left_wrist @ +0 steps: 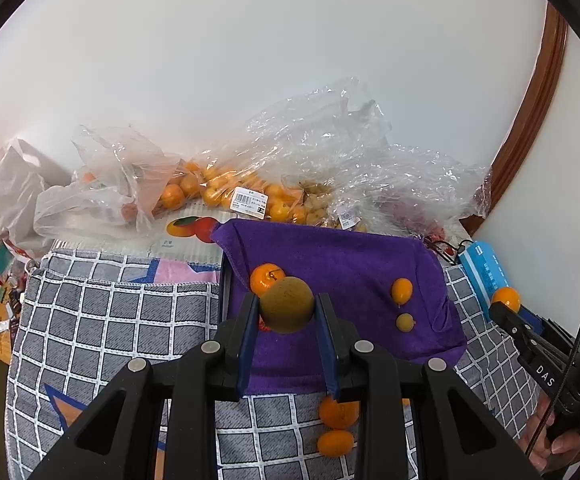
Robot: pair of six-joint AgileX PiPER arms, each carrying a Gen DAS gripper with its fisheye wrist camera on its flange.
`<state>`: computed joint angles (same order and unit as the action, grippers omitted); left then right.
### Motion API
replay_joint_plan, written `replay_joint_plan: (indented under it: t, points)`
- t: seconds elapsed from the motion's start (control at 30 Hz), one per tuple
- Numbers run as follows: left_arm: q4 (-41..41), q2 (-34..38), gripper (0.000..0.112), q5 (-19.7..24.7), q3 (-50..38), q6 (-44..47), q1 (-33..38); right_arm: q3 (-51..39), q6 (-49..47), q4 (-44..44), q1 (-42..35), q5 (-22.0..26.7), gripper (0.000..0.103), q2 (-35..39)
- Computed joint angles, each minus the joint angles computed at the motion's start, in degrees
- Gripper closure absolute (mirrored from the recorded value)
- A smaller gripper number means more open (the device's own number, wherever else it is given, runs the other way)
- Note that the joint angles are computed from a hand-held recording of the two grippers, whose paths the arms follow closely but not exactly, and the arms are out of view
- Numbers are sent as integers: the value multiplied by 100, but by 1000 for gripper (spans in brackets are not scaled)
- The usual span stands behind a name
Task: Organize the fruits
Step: 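Lift and carry the orange and yellow-green fruit over the purple towel, then lower and open right tool releasing the orange while left tool releases the yellow-green fruit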
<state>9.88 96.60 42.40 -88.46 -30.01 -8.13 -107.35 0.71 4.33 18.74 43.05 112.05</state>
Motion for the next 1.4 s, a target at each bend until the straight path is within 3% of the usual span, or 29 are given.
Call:
replay_joint_plan:
  t: [1.4]
  points:
    - [-496, 1459, 85, 302, -1375, 384, 528, -2280, -65, 29, -190, 850, 68, 1805]
